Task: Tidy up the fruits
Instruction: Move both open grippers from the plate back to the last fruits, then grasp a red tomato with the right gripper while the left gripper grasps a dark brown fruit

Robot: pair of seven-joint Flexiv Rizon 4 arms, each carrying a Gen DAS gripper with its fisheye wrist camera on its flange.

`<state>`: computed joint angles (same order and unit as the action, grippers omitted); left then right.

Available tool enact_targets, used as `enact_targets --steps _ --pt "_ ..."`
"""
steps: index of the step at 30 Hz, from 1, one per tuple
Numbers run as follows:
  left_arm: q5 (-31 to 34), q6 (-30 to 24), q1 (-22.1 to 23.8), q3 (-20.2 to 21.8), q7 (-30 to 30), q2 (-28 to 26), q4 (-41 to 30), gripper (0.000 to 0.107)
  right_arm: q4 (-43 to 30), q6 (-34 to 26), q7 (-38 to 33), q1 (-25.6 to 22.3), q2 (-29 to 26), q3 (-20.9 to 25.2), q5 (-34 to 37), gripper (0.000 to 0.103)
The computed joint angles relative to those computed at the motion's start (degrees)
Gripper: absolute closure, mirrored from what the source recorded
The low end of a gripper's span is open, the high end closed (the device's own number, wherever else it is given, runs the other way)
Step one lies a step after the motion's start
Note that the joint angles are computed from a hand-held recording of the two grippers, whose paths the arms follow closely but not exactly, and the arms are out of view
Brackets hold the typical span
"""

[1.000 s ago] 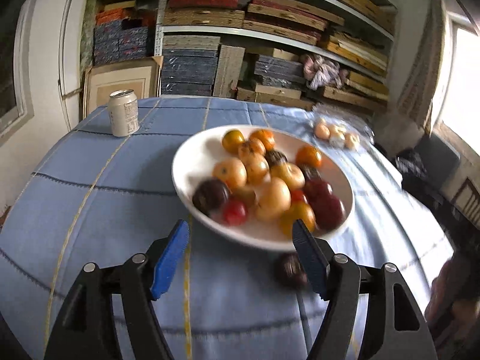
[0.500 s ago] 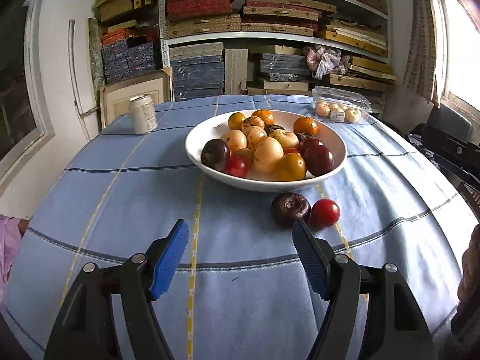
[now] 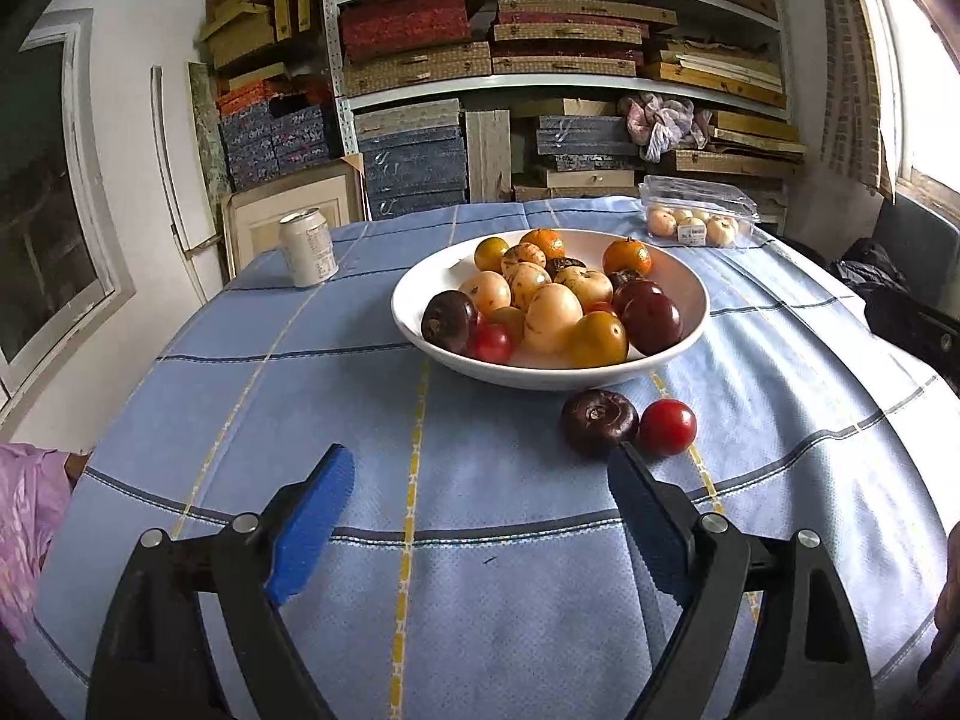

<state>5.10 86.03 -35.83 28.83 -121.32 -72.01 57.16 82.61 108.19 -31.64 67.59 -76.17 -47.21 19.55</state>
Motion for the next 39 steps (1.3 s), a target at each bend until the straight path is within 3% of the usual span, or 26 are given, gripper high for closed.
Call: enact_targets --steps 8,16,22,31,39 --pt "0.83 -1.24 0.73 -0.76 0.16 -0.40 -1.25 0.020 -7.78 -7.46 -6.85 -9.38 4.00 13.62 -17.60 0.015" --pt "1.82 -3.12 1.42 -0.65 -2.94 -0.01 -1.26 0.020 -17.20 -15.20 -7.07 -19.18 3.56 25.52 -30.04 0.033" --pt "3.58 -4.66 1.79 -0.63 -4.80 0.23 -1.69 0.020 -21.23 -18.31 -5.62 -22.38 2.28 29.09 -36.01 0.037" --pt "6.22 -4.71 2.33 -1.60 -5.88 0.60 -2.08 0.020 -27.63 -25.49 -8.33 -26.92 0.11 36.63 -43.01 0.063" --pt "7.58 -5.20 2.49 -2.01 -6.55 0.67 -2.58 0.020 -27.99 -25.82 -7.04 -27.60 -0.15 36.99 -43.91 0.074"
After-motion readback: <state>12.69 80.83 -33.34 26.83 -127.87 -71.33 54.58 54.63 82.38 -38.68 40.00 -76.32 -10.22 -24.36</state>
